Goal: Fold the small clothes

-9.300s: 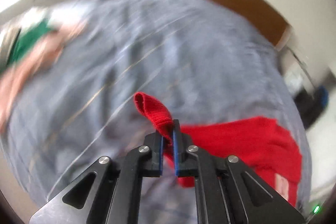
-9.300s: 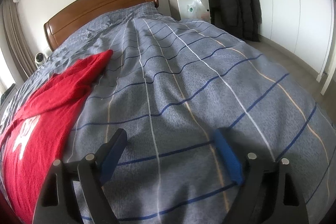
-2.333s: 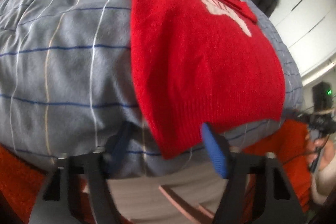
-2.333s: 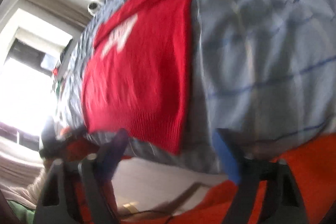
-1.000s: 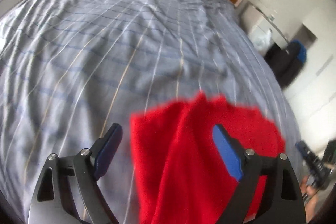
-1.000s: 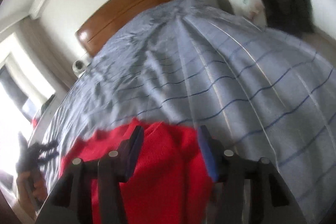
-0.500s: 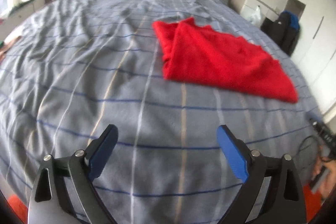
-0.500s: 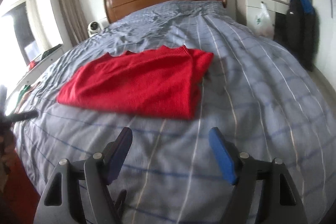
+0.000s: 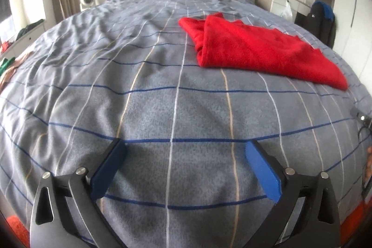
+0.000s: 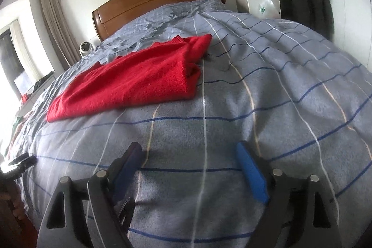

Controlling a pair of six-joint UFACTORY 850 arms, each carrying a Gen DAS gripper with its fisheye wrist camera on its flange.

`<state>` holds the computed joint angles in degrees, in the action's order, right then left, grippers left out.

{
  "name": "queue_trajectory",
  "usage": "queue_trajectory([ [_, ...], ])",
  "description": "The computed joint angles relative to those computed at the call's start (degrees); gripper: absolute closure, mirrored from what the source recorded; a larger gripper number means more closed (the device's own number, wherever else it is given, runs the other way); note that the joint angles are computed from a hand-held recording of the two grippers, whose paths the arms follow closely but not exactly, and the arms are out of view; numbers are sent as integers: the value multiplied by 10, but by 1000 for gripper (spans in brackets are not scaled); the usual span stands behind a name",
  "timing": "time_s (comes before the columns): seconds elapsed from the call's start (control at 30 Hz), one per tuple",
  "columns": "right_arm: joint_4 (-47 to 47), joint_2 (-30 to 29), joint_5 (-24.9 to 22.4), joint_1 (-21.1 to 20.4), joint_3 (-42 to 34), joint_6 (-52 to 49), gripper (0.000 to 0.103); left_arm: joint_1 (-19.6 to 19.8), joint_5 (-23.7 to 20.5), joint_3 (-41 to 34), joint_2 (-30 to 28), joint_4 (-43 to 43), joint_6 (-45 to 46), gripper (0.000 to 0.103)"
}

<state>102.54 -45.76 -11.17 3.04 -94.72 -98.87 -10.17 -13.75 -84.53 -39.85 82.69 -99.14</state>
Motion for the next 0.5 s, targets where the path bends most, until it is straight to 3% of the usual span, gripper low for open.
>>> queue_trajectory([
  [0.1,50,1,-4,0,5,-52,20,-3,-9,1,-1,18,-16,1],
  [0.5,73,3,-7,1,9,-76,20,-7,-22,5,-2,54,-51,0],
])
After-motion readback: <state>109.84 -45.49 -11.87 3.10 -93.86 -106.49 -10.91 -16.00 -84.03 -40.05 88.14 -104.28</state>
